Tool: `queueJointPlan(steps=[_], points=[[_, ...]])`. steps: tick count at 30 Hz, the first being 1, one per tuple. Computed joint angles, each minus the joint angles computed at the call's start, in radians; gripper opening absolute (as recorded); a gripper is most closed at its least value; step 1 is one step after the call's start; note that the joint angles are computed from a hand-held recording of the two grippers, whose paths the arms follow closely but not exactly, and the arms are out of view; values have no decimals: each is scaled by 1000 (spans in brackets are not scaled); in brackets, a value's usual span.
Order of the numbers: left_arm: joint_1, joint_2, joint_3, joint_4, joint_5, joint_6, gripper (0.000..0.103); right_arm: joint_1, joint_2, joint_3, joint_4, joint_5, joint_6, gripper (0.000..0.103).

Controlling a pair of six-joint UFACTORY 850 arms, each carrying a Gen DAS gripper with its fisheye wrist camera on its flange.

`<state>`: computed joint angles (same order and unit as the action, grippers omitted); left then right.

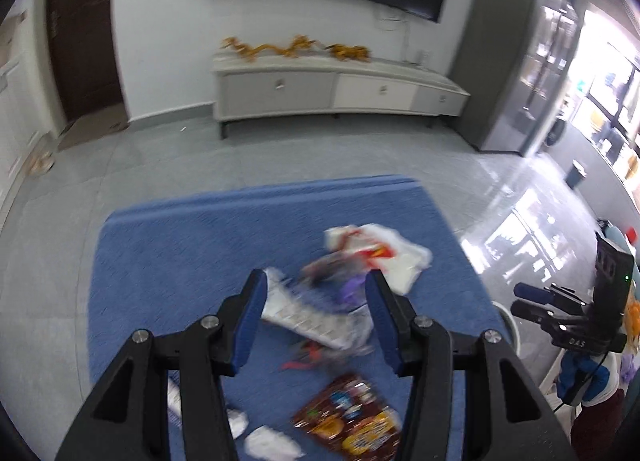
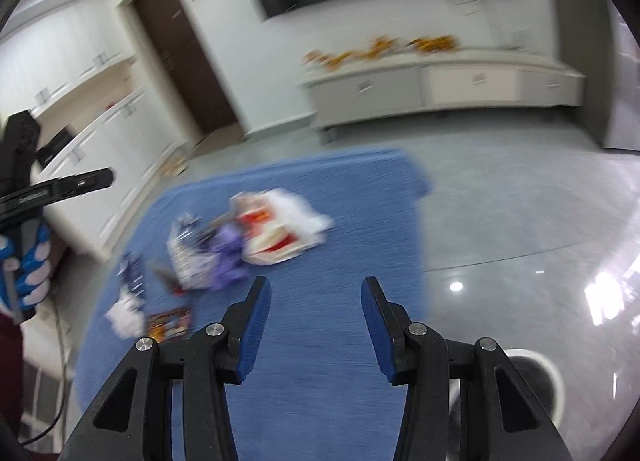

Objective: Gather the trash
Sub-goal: 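Grasp the brown snack wrapper with the right gripper while the left grasps the white-blue packet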

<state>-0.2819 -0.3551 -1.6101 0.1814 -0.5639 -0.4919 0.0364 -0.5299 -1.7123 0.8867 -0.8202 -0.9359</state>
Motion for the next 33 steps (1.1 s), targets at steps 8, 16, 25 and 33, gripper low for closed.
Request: queueJointPlan(steps=[8, 16, 25, 33], points=[[83, 144, 285, 6, 0, -162, 49, 113, -77, -68, -28, -172, -26, 44], [128, 154, 399, -29, -24, -261, 55, 197, -113, -56, -154, -208, -21, 46], [144, 96, 371, -123, -7, -249, 67, 238, -132, -52, -224, -213, -28, 58], [140, 50, 329, -137, 53, -242, 53, 296, -88, 16, -269, -92, -100, 48]])
